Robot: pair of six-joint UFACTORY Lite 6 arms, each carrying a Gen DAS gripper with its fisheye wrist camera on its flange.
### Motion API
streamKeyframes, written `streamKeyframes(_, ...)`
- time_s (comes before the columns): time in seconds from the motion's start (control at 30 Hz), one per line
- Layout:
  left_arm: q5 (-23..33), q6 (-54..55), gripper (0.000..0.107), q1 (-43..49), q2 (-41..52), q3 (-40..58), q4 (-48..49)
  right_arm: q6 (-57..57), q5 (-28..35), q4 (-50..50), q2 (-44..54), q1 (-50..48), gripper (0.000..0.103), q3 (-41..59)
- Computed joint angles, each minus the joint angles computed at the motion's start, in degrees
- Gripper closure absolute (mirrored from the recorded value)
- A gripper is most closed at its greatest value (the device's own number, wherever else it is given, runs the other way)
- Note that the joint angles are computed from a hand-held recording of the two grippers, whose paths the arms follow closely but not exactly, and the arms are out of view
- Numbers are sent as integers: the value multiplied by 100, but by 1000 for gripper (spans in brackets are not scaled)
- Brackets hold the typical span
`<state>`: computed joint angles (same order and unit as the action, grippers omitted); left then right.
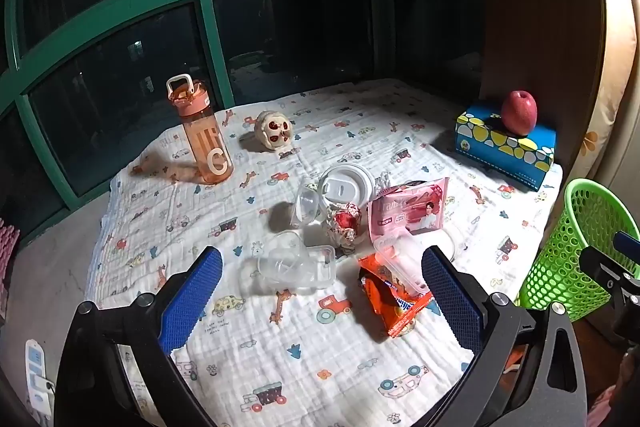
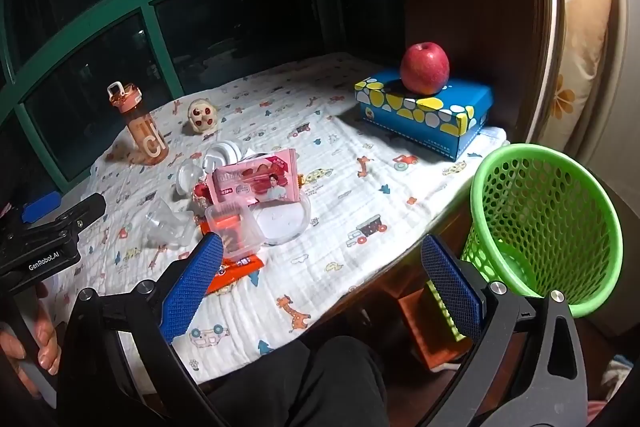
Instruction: Collect trash
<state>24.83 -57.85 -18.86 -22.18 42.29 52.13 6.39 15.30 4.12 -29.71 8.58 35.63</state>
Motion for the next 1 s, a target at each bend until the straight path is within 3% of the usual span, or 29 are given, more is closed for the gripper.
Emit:
streamKeyframes(0.1,-66,102,10,43,-8,3,-126,246,29,-266,-3,39,5,11)
streamKeyframes(0.43,15,-276,10,-61,117,88,175,-408,55,333,-14,-138,5,50)
streamKeyframes(1.0,-14,-368,10,-44,145,96,345,-96,-136,111,129,-4,5,-7)
